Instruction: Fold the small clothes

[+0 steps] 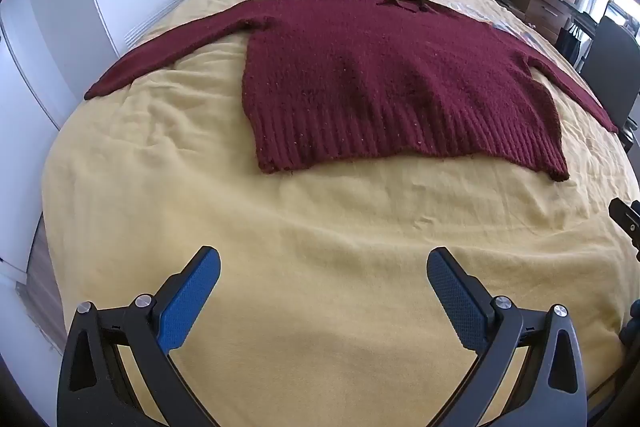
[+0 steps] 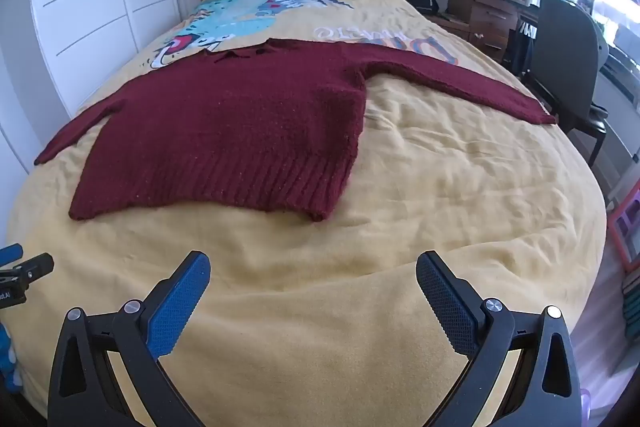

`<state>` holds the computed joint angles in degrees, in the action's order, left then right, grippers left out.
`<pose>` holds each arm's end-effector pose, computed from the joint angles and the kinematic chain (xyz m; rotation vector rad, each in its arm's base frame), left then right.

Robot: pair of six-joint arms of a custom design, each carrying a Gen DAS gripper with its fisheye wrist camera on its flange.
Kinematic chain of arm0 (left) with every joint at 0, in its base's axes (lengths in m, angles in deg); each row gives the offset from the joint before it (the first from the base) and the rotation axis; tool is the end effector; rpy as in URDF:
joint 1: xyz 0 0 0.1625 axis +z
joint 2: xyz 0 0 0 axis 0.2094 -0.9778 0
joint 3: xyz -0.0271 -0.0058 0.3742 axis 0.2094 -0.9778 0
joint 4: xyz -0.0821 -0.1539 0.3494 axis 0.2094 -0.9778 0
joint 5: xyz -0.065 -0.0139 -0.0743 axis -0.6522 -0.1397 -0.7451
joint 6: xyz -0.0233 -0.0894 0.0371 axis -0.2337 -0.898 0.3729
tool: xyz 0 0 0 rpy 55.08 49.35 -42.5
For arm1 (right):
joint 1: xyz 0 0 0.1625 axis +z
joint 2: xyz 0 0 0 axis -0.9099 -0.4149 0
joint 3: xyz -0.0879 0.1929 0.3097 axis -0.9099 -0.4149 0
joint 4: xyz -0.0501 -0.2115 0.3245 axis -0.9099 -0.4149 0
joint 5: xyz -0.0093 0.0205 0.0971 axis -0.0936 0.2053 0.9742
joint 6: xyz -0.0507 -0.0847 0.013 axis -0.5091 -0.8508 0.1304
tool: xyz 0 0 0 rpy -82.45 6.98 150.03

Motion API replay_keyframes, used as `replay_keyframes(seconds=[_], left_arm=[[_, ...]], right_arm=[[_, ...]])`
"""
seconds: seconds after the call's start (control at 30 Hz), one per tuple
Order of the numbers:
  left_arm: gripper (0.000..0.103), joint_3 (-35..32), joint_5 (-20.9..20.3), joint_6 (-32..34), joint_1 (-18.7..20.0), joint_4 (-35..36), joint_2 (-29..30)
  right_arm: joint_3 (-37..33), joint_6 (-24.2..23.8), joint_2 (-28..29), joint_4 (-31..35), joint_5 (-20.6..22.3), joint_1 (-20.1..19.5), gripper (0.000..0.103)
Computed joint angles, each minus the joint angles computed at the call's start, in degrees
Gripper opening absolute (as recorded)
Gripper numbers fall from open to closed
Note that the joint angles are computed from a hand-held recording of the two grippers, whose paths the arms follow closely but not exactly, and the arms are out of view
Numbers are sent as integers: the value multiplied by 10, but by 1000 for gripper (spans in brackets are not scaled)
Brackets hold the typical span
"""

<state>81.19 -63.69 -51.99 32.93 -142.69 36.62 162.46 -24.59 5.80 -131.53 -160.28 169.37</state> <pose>-0.2504 -0.5614 0.0990 -0.2175 2.1359 -0.8106 0.2191 -0.5692 0.1685 0.5923 -2.2931 0.7622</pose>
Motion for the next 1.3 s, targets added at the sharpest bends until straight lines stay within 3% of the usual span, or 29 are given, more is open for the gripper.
replay_keyframes(seconds=[1.3], left_arm=[[102, 16, -13, 21, 2, -55, 2]], right_arm=[[-1, 2, 0, 4, 1, -2, 103]])
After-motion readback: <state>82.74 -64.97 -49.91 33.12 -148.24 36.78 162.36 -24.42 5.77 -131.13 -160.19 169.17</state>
